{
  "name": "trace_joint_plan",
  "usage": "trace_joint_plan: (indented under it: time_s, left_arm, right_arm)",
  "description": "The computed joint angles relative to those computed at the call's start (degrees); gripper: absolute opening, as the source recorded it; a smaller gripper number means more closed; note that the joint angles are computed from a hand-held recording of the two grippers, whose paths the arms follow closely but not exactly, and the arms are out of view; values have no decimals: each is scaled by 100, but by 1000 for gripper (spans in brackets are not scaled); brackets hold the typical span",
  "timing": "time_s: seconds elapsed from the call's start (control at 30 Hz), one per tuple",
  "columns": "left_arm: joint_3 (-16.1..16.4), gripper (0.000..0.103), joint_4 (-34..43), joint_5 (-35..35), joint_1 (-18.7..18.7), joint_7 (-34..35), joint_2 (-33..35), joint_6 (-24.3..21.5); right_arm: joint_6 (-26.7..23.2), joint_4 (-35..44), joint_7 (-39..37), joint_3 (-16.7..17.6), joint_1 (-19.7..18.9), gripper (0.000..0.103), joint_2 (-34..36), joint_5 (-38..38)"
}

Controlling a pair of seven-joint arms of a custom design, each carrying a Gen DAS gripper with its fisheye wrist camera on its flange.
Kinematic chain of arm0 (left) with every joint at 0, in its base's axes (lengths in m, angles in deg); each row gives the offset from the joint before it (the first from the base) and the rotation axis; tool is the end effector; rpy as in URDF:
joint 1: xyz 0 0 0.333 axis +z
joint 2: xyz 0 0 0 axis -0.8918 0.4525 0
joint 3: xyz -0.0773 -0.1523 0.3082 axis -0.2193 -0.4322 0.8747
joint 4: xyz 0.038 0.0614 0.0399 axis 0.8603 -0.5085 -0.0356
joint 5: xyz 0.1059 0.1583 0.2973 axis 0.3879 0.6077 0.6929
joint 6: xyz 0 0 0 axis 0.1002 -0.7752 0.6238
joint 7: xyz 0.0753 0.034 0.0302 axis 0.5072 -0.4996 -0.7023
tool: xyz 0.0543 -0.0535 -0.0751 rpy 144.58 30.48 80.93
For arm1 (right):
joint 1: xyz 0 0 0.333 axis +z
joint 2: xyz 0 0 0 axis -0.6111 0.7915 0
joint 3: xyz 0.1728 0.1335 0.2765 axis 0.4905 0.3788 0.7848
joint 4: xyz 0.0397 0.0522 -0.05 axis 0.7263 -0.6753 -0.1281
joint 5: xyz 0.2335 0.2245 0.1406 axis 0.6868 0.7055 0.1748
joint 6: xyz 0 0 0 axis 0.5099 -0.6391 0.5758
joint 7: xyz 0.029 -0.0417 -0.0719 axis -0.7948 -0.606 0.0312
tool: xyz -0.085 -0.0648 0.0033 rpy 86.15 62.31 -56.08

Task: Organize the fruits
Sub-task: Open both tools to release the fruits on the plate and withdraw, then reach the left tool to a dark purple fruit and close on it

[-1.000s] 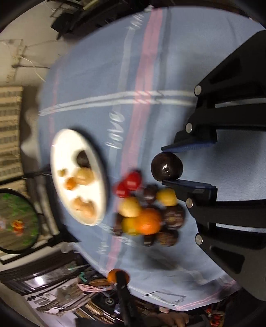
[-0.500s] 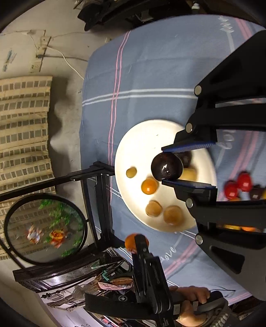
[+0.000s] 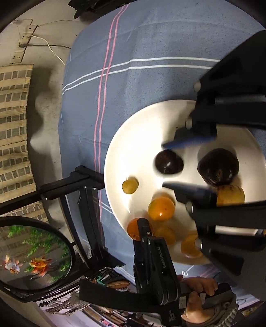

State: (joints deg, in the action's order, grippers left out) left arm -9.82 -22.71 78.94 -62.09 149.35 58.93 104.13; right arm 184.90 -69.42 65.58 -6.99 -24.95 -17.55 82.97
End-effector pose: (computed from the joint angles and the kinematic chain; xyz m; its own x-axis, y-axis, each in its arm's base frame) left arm 0.6835 -0.1373 0.4127 -0.1420 -0.9894 0.0295 -0.8474 0.1061 -0.5202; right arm 0.6208 0.1449 0.4208 0.2646 -0.9447 -0.1935 -0.7741 -0.0884 -0.6269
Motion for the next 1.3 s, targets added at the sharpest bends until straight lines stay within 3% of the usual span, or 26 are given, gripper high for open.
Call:
trace_joint_plan:
  time_s: [0.07, 0.13, 0.3, 0.47, 0.63, 0.97, 1.3]
  left_arm:
    - [49, 56, -86, 85, -41, -50, -74, 114]
    - [52, 56, -153, 123, -51, -77, -166, 152]
    - [121, 61, -616, 229, -78, -237, -702, 371]
    - [191, 67, -1464, 288, -70, -470, -1588, 645]
    - [337, 72, -2670, 125, -77, -536, -2713, 693]
    - [1076, 76, -5312, 77, -336, -1177, -5035, 341]
    - [1449, 81, -6315, 142, -545, -1724, -6220, -284]
  right_arm:
    - [273, -71, -454, 302, -186, 64, -40, 301]
    - [398, -156, -433, 206, -70, 64, -138, 263]
    - [498, -461, -893, 510, -285, 64, -611, 968]
    - [528, -1040, -1192, 429, -110, 64, -1290, 1531]
    - [260, -1773, -1784, 290, 148, 65, -2054, 2572]
    - [-277, -3224, -1026, 51, 659, 65, -3015, 1887]
    - [-725, -3451, -1206, 97, 1076, 65, -3270, 1947]
